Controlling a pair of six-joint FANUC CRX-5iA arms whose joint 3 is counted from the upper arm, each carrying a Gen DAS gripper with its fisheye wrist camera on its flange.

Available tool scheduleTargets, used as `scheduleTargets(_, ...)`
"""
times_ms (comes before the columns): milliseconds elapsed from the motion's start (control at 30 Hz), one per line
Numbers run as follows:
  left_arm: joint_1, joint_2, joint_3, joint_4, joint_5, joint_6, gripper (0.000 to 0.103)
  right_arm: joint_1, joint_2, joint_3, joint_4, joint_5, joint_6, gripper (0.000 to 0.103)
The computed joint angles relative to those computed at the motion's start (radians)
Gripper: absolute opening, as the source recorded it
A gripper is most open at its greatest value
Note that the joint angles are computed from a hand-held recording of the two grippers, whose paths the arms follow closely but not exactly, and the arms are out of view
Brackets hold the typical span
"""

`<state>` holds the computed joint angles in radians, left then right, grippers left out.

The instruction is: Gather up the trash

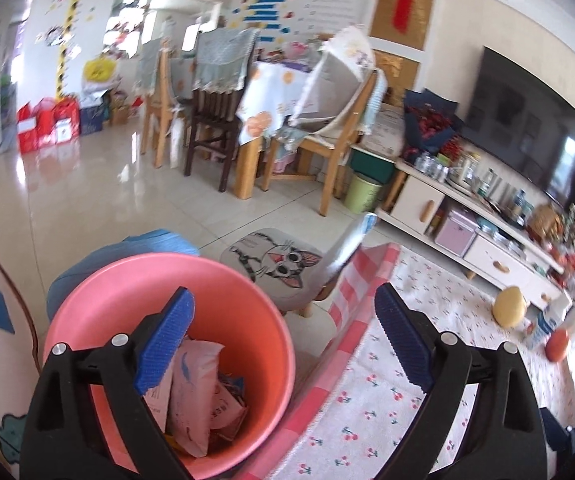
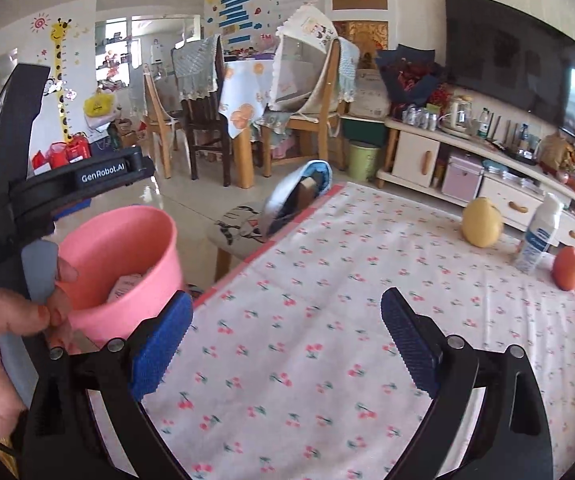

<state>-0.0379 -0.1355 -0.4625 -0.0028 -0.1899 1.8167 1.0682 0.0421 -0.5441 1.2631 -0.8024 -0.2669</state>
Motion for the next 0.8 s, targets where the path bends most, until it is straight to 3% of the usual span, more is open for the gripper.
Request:
scheduleTargets(200,-0.090,-0.012,0.039,-0.219,0.014,0.121,0.099,0.036,-0.072,-0.079,-0.011,-0.093,-0.023,0.094)
scheduleTargets(400,-0.135,-0.022,-0.031,-0.038,0.099,-0.090,0.099,0.093,-0.146,-0.143,-0.047,-0.205,-0.034,0.094)
scheduleTargets(633,-0.279,-0.005,0.084,-0.423,0.002,0.233,0.099,0.157,-0.254,-0.239,-0.067,-0.330,-0.099,0.094)
scheduleTargets(800,-0.413,0.009,0.140,-0.624,-0.086,0.369,0.099,0.195,-0.314,-0.294,-0.063,-0.415,-0.134,0.094)
